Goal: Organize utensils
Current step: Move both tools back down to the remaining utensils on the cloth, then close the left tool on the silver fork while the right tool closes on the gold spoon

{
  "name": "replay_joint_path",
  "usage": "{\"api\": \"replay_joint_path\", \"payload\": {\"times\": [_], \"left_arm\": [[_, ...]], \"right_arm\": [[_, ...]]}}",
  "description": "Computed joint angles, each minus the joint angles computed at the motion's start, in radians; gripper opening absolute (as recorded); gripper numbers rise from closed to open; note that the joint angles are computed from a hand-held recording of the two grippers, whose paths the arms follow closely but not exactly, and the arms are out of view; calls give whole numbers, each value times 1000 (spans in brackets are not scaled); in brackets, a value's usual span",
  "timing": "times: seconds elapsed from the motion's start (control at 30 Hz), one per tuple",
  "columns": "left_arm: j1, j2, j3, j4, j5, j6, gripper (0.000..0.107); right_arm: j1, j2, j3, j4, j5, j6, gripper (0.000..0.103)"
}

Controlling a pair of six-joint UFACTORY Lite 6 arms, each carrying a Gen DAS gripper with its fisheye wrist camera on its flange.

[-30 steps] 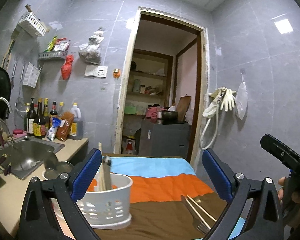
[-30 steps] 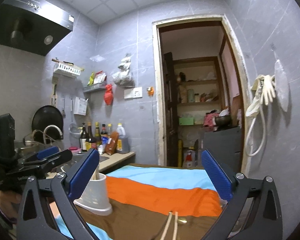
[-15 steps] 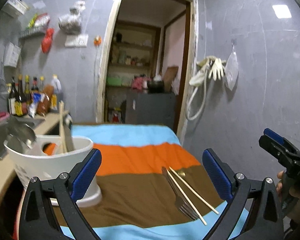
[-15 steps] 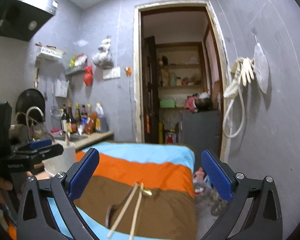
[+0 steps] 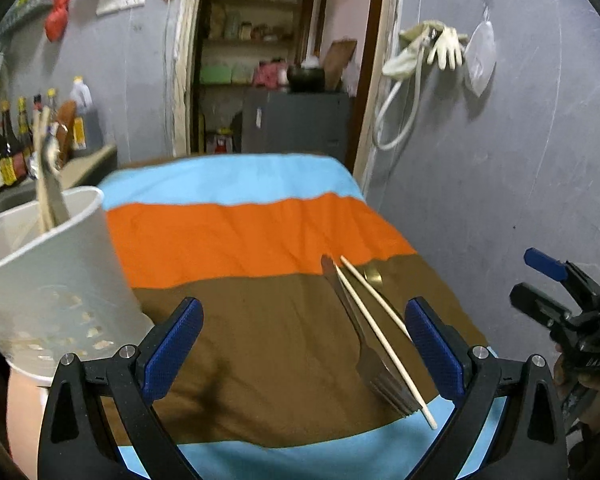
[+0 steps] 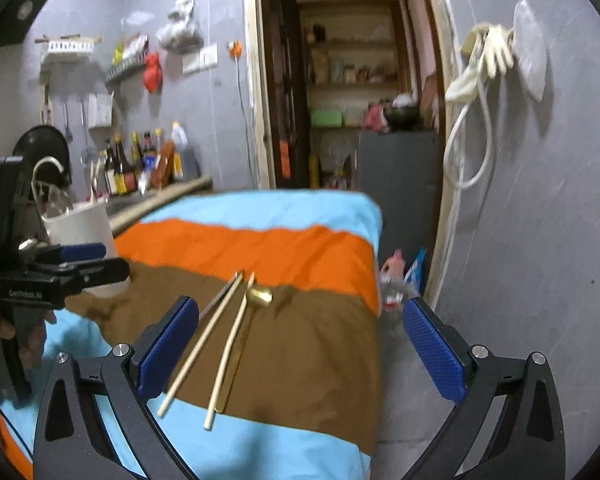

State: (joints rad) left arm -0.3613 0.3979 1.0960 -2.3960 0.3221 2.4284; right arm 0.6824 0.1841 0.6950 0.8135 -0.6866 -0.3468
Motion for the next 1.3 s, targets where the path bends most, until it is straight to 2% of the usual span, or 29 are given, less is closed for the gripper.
{"api": "replay_joint_path", "payload": {"times": [0.07,0.13,0.2,0.27,0.3,0.5,0.57,0.67,0.77,0.87,0.93,1.17,1.3], "left_arm": [[-2,43,52,125,-21,-122,98],[0,92,108,281,-30,-273,98],[6,134,159,430,-24,-416,97],[5,172,211,563,-22,-550,94],[5,199,245,647,-16,-632,88],[7,339,444,1131,46,-1112,59],[10,393,521,1262,90,-1243,55],[6,427,585,1355,108,-1317,52],[-11,468,663,1489,126,-1425,42],[-27,491,705,1578,118,-1482,31],[-18,529,773,1612,168,-1525,18],[-14,737,1122,1753,334,-1717,11],[8,774,1187,1732,386,-1729,7]], "right_arm": [[-18,27,15,-27,26,12,102],[-37,53,36,-62,61,22,97],[-52,84,63,-87,98,21,86],[-58,108,86,-95,124,14,79],[-62,122,99,-102,137,14,74],[-93,196,182,-140,228,12,63],[-102,213,204,-139,248,0,62],[-112,229,222,-149,266,0,61],[-116,248,245,-125,283,-29,61],[-115,268,276,-96,305,-69,59],[-115,278,292,-77,314,-99,59],[-120,331,373,27,351,-233,58],[-129,338,391,9,369,-229,57]]}}
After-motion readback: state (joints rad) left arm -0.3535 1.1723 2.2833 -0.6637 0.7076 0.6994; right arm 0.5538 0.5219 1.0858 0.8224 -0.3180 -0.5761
